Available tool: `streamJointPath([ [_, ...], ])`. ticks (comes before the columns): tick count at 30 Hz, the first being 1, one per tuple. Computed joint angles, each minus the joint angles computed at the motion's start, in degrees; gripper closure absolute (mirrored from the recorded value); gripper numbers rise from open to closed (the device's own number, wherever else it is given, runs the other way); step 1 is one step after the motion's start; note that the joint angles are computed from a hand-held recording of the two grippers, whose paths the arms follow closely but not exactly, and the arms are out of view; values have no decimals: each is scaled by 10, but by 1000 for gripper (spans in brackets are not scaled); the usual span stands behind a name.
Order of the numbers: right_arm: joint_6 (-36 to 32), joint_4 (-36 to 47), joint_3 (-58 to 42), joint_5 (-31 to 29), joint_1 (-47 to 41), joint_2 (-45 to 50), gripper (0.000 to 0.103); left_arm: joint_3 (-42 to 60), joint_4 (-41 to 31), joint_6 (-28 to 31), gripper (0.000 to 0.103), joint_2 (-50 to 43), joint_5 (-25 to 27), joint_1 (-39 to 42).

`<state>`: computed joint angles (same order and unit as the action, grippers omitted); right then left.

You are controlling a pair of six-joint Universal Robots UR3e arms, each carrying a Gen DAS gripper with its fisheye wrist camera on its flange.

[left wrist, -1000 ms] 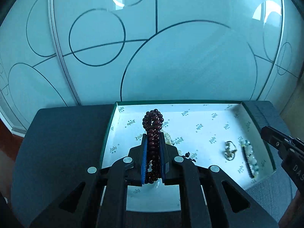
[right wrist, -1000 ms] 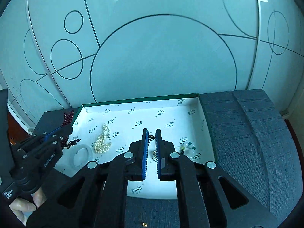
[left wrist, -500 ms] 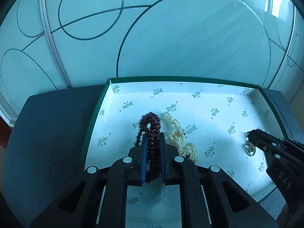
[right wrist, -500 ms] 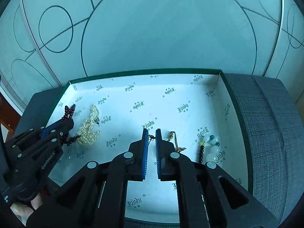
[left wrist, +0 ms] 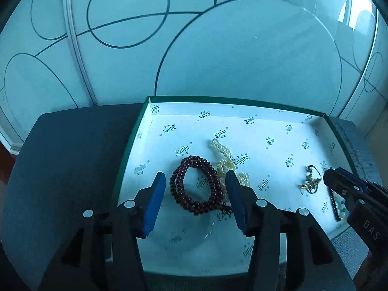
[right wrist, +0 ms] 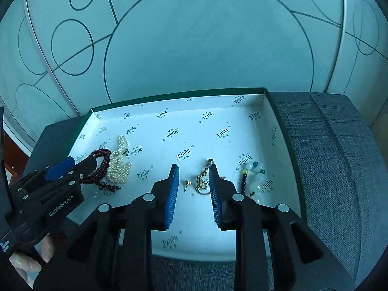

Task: Organize jewelry
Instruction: 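Open both tools to drop the mala and stud into the box, then close the right tool on the black cord of the white jade tablet pendant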

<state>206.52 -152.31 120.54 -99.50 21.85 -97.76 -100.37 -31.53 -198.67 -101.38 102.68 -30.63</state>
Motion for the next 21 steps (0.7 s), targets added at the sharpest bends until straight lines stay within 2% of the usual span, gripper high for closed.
streamJointPath([
  [5,33,49,33,-21,30,-86,78,-64,-14,-19,51,80,7,-6],
  [11,111,111,58,-67,117,-148,77,-130,-47,-62,51,159,22,-31],
  [21,241,164,36,-136,285,-111,77,-234,-90,-123,51,266,60,-87],
])
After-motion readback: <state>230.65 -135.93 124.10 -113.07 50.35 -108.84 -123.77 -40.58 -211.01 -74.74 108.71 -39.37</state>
